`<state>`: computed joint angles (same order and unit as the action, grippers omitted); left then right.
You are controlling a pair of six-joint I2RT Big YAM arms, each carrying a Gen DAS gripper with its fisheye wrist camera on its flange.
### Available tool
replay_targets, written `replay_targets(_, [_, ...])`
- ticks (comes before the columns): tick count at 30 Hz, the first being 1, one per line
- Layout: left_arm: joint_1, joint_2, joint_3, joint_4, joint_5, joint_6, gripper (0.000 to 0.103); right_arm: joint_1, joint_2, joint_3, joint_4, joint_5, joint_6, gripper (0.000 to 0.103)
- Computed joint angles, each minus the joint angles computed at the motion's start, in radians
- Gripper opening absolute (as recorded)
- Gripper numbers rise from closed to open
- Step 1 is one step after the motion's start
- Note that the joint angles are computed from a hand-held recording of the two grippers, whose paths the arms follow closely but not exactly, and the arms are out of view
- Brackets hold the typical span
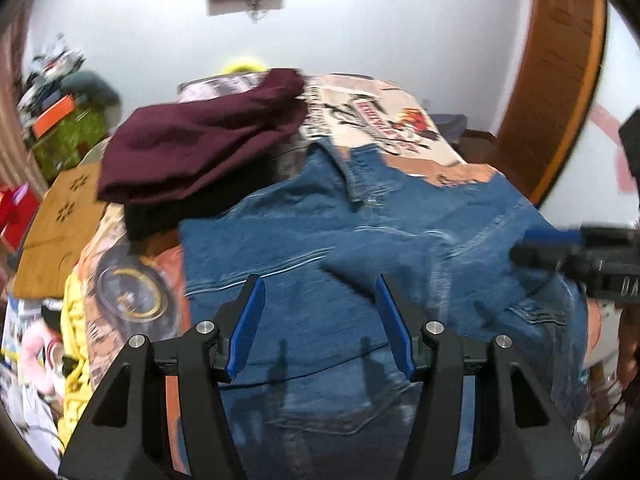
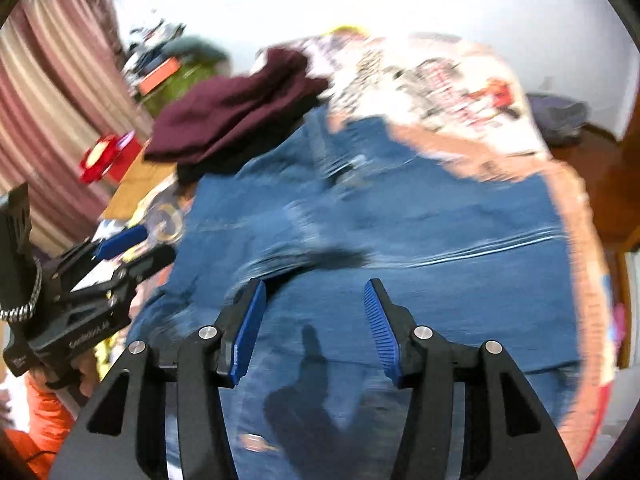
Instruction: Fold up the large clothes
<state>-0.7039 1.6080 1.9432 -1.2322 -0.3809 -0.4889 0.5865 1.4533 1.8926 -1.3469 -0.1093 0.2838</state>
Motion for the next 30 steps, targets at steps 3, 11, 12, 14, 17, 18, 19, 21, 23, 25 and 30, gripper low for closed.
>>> replay_targets(3, [-0.015,0.046,0.053,-0.002,0.029,0.035,0.056,-0.031,-0.046,-0.025,0.024,0.090,-0.013,0.058])
replay_targets(11, [-0.035,0.169,0.155,-0.064,0.078,0.048,0.056,-0.145,-0.130,-0.106,0.066,0.161,0.052,0.064])
replay_targets(12, [-0.033,0.179,0.160,-0.075,0.080,0.039,0.056,-0.158,-0.141,-0.124,0.074,0.145,0.064,0.064])
replay_targets(14, [-0.025,0.194,0.157,-0.081,0.081,0.020,0.056,-0.176,-0.156,-0.157,0.080,0.136,0.089,0.064])
replay_targets(17, [-0.007,0.210,0.163,-0.092,0.057,-0.001,0.054,-0.186,-0.163,-0.194,0.075,0.155,0.112,0.064])
replay_targets(18, [0.000,0.210,0.165,-0.086,0.051,0.001,0.047,-0.190,-0.160,-0.202,0.069,0.157,0.121,0.064])
replay_targets(19, [0.007,0.207,0.165,-0.083,0.043,-0.002,0.045,-0.193,-0.157,-0.209,0.065,0.154,0.130,0.064])
replay_targets(21, [0.027,0.174,0.130,-0.050,0.063,-0.041,0.043,-0.210,-0.163,-0.230,0.066,0.135,0.136,0.064])
replay_targets(23, [0.049,0.136,0.081,-0.013,0.099,-0.091,0.043,-0.211,-0.161,-0.238,0.069,0.132,0.147,0.064])
replay_targets(25, [0.065,0.093,0.019,0.017,0.125,-0.142,0.043,-0.203,-0.157,-0.238,0.071,0.149,0.145,0.064])
replay_targets(30, [0.101,-0.013,-0.162,0.091,0.265,-0.244,0.042,-0.188,-0.154,-0.240,0.079,0.160,0.130,0.064])
